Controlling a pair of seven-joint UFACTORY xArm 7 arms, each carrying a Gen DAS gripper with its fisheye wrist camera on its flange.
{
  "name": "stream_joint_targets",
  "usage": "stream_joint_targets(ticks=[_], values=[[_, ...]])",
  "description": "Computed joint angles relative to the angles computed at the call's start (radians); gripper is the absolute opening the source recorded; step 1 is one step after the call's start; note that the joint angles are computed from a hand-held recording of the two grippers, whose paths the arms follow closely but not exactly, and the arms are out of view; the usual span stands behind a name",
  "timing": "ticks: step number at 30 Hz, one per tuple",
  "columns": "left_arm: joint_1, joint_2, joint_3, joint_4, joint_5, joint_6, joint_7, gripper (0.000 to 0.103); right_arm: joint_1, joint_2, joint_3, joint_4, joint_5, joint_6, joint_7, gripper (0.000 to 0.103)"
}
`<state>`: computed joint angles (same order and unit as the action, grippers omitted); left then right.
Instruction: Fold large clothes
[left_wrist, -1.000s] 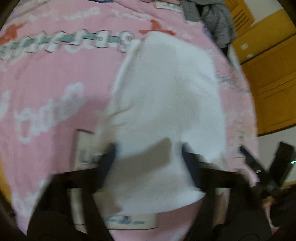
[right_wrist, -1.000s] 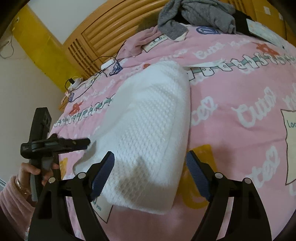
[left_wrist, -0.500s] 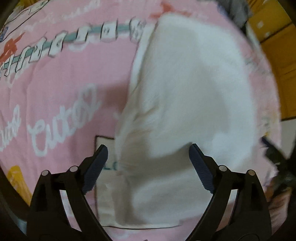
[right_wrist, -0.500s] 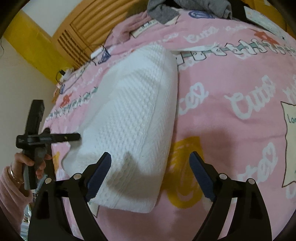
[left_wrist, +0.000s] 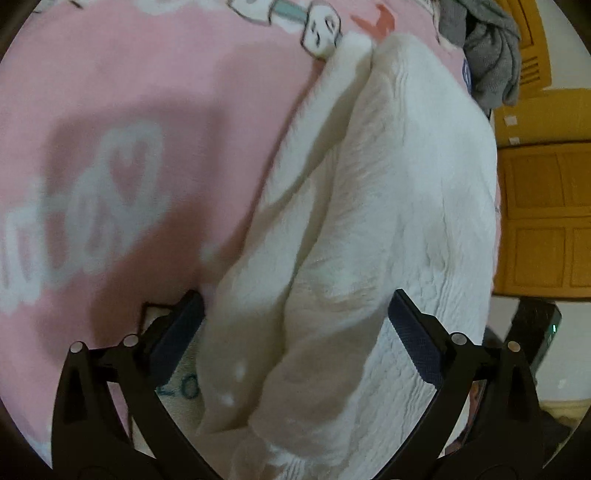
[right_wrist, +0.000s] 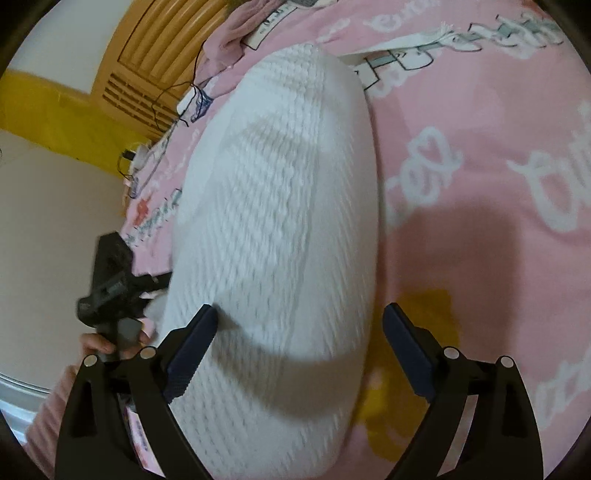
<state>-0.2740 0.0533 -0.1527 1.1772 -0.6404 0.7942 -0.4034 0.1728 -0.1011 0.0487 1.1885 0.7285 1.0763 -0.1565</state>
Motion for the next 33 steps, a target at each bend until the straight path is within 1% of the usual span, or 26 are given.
stream_joint_targets(ticks=[1, 2, 3, 4, 5, 6, 8, 10, 11, 13, 15, 17, 19, 21, 24, 25, 26, 27, 28, 29, 30, 31, 32, 33], values=[[0.005, 0.005, 0.001, 0.008, -0.034, 0.019, 0.030, 0.097, 0.000, 0.025, -0.005, 0.021, 0.019, 0.021, -0.019, 0.088], [0.012, 0.018, -0.001, 0.023, -0.103, 0.051, 0.087, 0.097, -0.003, 0.062, -0.008, 0.058, 0.032, 0.059, -0.031, 0.091], [0.033, 0.030, -0.025, 0.038, -0.147, 0.079, 0.131, 0.097, -0.010, 0.087, -0.007, 0.083, 0.041, 0.083, -0.033, 0.094], [0.011, 0.038, -0.011, 0.048, -0.150, 0.088, 0.151, 0.097, -0.018, 0.117, -0.006, 0.111, 0.056, 0.107, -0.031, 0.096], [0.010, 0.041, -0.011, 0.053, -0.144, 0.090, 0.157, 0.097, -0.027, 0.146, -0.002, 0.136, 0.068, 0.128, -0.024, 0.096], [0.014, 0.042, -0.011, 0.047, -0.165, 0.090, 0.171, 0.097, -0.037, 0.166, 0.003, 0.151, 0.075, 0.141, -0.023, 0.096], [0.032, 0.053, -0.005, 0.029, -0.246, 0.085, 0.231, 0.097, -0.058, 0.203, 0.012, 0.167, 0.112, 0.172, -0.053, 0.097], [0.049, 0.055, -0.003, 0.008, -0.327, 0.072, 0.278, 0.097, -0.091, 0.241, 0.019, 0.163, 0.205, 0.221, -0.098, 0.097], [0.057, 0.060, -0.001, 0.007, -0.362, 0.081, 0.294, 0.097, -0.102, 0.249, 0.023, 0.154, 0.237, 0.228, -0.113, 0.097], [0.057, 0.070, -0.003, 0.030, -0.341, 0.113, 0.291, 0.097, -0.112, 0.245, 0.031, 0.141, 0.253, 0.222, -0.139, 0.097], [0.038, 0.077, -0.015, 0.065, -0.273, 0.128, 0.283, 0.096, -0.114, 0.238, 0.036, 0.129, 0.263, 0.209, -0.146, 0.097], [0.032, 0.062, -0.023, 0.057, -0.311, 0.106, 0.292, 0.096, -0.115, 0.237, 0.038, 0.117, 0.282, 0.192, -0.150, 0.097], [0.035, 0.030, -0.025, 0.022, -0.393, 0.092, 0.353, 0.096, -0.114, 0.248, 0.041, 0.126, 0.289, 0.190, -0.145, 0.097], [0.027, 0.017, -0.023, 0.022, -0.428, 0.094, 0.402, 0.096, -0.116, 0.261, 0.043, 0.143, 0.282, 0.204, -0.138, 0.097], [-0.007, 0.013, -0.030, 0.007, -0.399, 0.027, 0.352, 0.097, -0.125, 0.313, 0.048, 0.210, 0.255, 0.266, -0.099, 0.097], [-0.015, 0.022, -0.032, -0.003, -0.406, -0.005, 0.333, 0.097, -0.127, 0.329, 0.050, 0.233, 0.242, 0.285, -0.083, 0.097], [-0.015, 0.027, -0.032, -0.027, -0.453, -0.030, 0.353, 0.097, -0.129, 0.340, 0.053, 0.251, 0.229, 0.296, -0.068, 0.097], [-0.005, 0.021, -0.029, -0.059, -0.532, -0.041, 0.413, 0.097, -0.125, 0.347, 0.056, 0.265, 0.206, 0.294, -0.043, 0.097], [-0.015, -0.009, -0.007, -0.105, -0.604, -0.039, 0.470, 0.097, -0.118, 0.345, 0.061, 0.271, 0.187, 0.279, -0.029, 0.097], [0.008, -0.029, -0.018, -0.136, -0.666, -0.043, 0.484, 0.095, -0.107, 0.337, 0.067, 0.267, 0.169, 0.249, -0.026, 0.097], [0.004, -0.041, -0.012, -0.152, -0.685, -0.044, 0.483, 0.087, -0.098, 0.329, 0.071, 0.261, 0.155, 0.227, -0.018, 0.097], [-0.001, -0.055, -0.010, -0.162, -0.663, -0.042, 0.477, 0.083, -0.091, 0.321, 0.073, 0.256, 0.140, 0.207, -0.008, 0.097], [-0.006, -0.077, -0.007, -0.180, -0.661, -0.046, 0.463, 0.076, -0.084, 0.307, 0.074, 0.242, 0.130, 0.182, 0.004, 0.097], [-0.008, -0.095, 0.000, -0.197, -0.682, -0.048, 0.471, 0.069, -0.078, 0.290, 0.075, 0.225, 0.124, 0.159, 0.011, 0.096]])
